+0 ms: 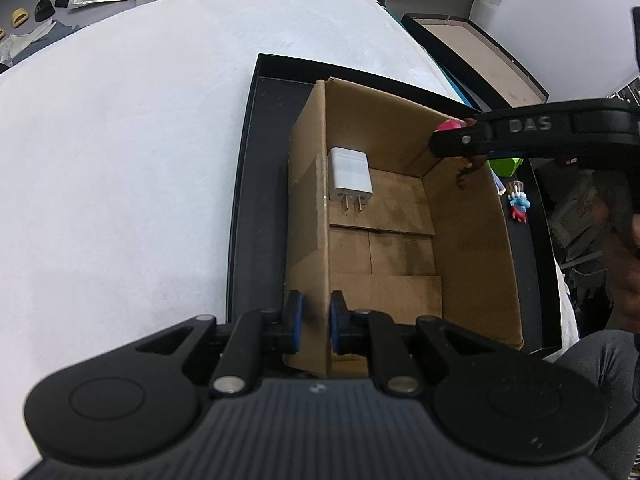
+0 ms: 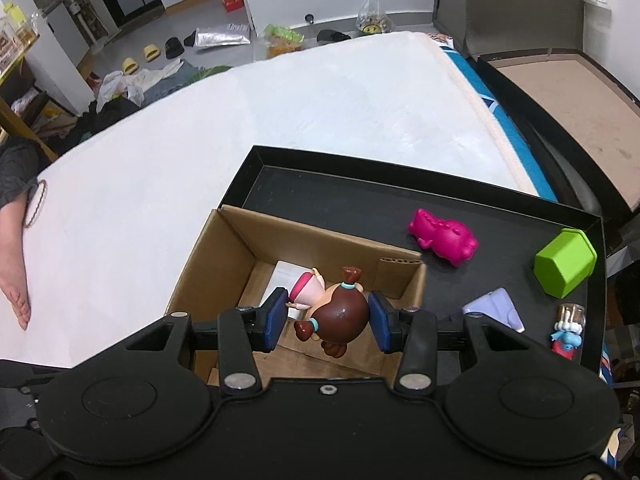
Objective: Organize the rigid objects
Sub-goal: 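Carry the brown figurine into the box and open the right gripper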
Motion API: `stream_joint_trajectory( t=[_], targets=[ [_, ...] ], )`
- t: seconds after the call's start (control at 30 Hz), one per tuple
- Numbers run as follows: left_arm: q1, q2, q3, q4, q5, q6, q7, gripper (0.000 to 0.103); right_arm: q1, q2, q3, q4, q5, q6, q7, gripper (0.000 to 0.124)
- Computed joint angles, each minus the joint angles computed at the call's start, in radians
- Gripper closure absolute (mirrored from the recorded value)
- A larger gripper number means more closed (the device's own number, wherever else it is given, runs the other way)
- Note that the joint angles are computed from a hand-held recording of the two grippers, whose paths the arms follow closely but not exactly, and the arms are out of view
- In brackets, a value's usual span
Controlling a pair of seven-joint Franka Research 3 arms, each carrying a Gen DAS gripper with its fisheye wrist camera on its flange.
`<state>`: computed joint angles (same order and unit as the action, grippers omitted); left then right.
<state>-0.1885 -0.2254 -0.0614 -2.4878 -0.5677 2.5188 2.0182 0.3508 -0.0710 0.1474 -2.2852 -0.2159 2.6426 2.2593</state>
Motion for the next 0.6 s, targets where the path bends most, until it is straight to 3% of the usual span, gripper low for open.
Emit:
stream_joint_trajectory(
  t=[0.43, 0.6],
  targets=[
    [0.003, -0.001, 0.002, 0.003, -0.008, -0.009, 0.007, 0.090, 0.044, 0.097, -0.012, 0.085, -0.173, -0.130, 0.071, 0.080],
    [0.005, 0.003, 0.001, 0.006, -0.002, -0.011, 0.004, 0.090, 0.062, 0.097, -0.021, 0.084, -0.198, -0.127, 0.080, 0.067]
  ],
)
